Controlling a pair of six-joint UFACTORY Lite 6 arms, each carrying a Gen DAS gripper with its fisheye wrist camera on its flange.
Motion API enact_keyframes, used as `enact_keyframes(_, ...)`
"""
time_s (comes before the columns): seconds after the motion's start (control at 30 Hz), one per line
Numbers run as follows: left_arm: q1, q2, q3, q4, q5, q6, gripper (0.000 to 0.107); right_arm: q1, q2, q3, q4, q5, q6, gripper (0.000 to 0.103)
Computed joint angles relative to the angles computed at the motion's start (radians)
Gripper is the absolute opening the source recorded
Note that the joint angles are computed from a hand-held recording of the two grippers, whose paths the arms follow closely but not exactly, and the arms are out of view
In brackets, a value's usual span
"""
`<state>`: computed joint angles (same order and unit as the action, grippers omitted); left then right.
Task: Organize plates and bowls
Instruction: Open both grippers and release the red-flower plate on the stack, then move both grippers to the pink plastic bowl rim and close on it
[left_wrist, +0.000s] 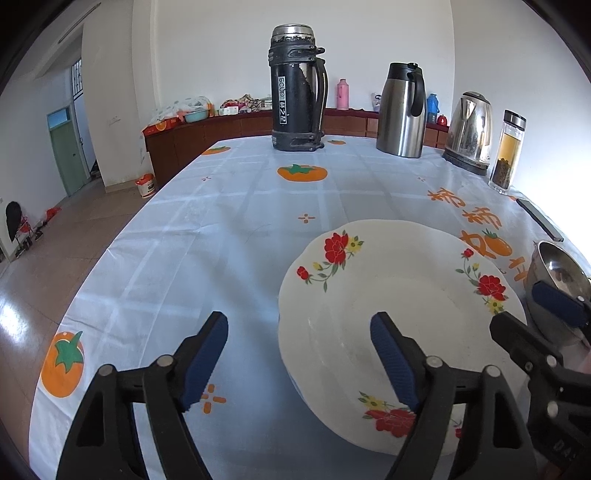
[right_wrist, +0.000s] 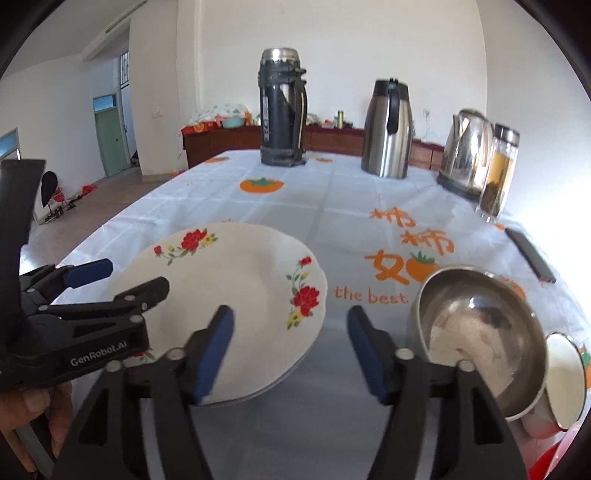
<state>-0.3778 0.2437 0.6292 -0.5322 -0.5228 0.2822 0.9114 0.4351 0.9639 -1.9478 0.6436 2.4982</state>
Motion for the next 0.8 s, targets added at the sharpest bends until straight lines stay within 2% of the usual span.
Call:
enact_keyframes(0.27, 0.009, -0.005, -0.006, 0.024, 0.001, -0.024, 0.082, 0.026, -0.001, 0.003, 0.014, 0.018, -0.014, 0.070)
enact_keyframes(0.37, 0.004, -0.008, -0.008, -0.001, -0.006, -0.009, 0.082, 0.025, -0.019, -0.019, -0.010, 0.019, 0.024, 0.074)
enact_keyframes(0.53, -0.006, -0.018, -0.020, -0.028, -0.025, 0.010, 0.082, 0.038, -0.066, -0.076, -0.016, 0.031, 0.054, 0.074)
enact_keyframes(0.67, -0.042, -0.042, -0.047, -0.100, -0.042, 0.053, 0.082, 0.063, -0.214, -0.204, -0.012, 0.034, 0.090, 0.074)
enact_keyframes(0.73, -0.058, -0.061, -0.058, -0.092, -0.020, 0.037, 0.082, 0.094, -0.322, -0.284, 0.061, 0.057, 0.048, 0.074)
enact_keyframes(0.8, -0.113, -0.089, -0.070, -0.155, -0.007, 0.080, 0.082, 0.114, -0.424, -0.353, 0.113, 0.060, 0.012, 0.074)
